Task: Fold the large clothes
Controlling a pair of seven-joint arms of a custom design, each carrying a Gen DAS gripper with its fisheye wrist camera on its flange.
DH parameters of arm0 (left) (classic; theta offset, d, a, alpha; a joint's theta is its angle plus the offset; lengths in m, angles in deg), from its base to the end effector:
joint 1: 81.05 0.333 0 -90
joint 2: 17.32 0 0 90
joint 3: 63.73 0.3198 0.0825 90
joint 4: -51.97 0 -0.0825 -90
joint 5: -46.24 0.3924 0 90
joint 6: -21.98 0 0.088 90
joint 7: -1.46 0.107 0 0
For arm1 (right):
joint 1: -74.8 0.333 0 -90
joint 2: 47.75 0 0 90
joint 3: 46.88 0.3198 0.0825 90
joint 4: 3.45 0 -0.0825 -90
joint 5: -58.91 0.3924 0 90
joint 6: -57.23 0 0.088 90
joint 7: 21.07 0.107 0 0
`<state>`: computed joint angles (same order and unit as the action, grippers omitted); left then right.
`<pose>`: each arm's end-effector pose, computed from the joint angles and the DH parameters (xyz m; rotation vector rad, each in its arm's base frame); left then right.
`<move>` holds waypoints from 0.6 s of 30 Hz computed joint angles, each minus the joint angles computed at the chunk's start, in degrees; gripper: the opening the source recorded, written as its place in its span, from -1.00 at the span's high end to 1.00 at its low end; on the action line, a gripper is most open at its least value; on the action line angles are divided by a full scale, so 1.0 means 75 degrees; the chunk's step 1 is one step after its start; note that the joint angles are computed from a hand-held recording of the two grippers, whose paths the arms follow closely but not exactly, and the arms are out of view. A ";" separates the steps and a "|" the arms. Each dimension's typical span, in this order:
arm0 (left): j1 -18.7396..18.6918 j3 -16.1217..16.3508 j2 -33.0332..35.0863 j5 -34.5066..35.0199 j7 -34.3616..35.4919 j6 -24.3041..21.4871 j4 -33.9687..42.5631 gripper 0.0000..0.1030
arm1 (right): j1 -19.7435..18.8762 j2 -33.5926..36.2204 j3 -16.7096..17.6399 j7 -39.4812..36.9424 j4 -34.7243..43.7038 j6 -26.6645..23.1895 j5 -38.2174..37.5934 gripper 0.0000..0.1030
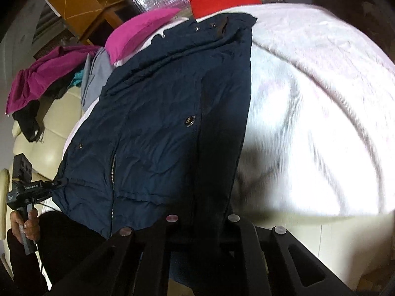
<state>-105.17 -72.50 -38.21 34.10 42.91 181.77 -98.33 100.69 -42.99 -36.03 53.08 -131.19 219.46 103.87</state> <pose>0.3813 -0.2359 0.4259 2.5426 -1.5996 0.8186 0.4815 0.3130 0.3806 -1.9505 1.5617 0.1114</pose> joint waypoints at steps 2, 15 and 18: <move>0.0114 0.0062 0.0326 -0.0017 -0.0082 -0.0714 0.0381 0.46 | -0.0017 0.0131 -0.0041 0.0242 0.0153 -0.0227 -0.0121 0.73; 0.0592 -0.0263 0.1543 -0.1245 0.1131 -0.0959 0.1232 0.39 | -0.0069 0.0880 -0.0032 0.1249 0.1067 -0.1228 -0.1090 0.65; 0.0553 -0.0209 0.1356 -0.1467 0.1396 -0.0750 0.1102 0.74 | -0.0083 0.0642 0.0035 0.1044 0.0937 -0.1099 -0.1051 0.73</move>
<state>-101.02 -74.07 -28.04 23.10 53.38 176.15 -90.07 100.06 -38.18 -35.77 60.90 -124.16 211.22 95.99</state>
